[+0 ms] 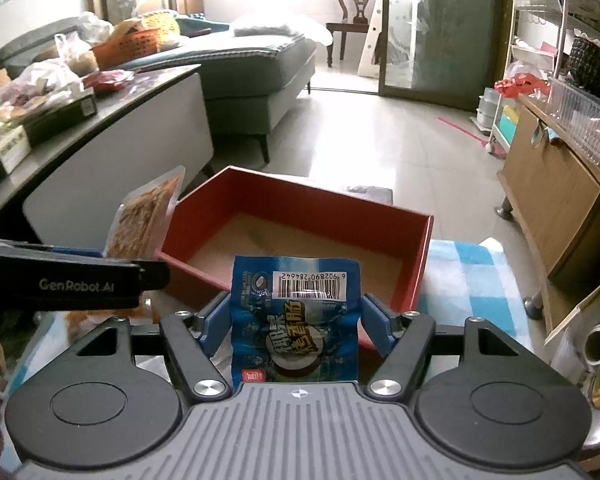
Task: Organize snacks
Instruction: 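Carry both packets over the red box and release them inside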
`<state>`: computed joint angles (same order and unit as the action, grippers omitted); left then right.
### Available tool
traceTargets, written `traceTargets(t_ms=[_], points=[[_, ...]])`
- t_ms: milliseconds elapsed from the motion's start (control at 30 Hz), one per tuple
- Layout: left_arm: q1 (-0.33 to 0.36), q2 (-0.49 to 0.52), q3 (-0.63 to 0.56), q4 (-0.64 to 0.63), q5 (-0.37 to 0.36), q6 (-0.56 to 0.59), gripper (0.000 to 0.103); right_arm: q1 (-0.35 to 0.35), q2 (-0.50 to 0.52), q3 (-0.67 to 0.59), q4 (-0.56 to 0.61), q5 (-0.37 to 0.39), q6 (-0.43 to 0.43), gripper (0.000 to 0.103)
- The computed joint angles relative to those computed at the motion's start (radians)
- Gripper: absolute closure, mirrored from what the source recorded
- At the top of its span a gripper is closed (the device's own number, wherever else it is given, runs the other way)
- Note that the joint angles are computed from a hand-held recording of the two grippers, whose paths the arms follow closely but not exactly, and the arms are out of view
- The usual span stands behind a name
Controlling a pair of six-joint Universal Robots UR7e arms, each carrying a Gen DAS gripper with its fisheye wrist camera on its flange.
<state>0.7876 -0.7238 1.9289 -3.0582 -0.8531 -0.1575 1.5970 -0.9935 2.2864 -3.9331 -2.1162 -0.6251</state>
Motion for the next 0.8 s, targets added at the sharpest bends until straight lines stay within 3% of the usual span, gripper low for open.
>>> traceTargets(t_ms=[800], points=[[0.061,0.196,-0.246,0.008,0.04,0.151,0.042,-0.062,0.085,-0.204,0.06,-0.017,-0.047,0.028]])
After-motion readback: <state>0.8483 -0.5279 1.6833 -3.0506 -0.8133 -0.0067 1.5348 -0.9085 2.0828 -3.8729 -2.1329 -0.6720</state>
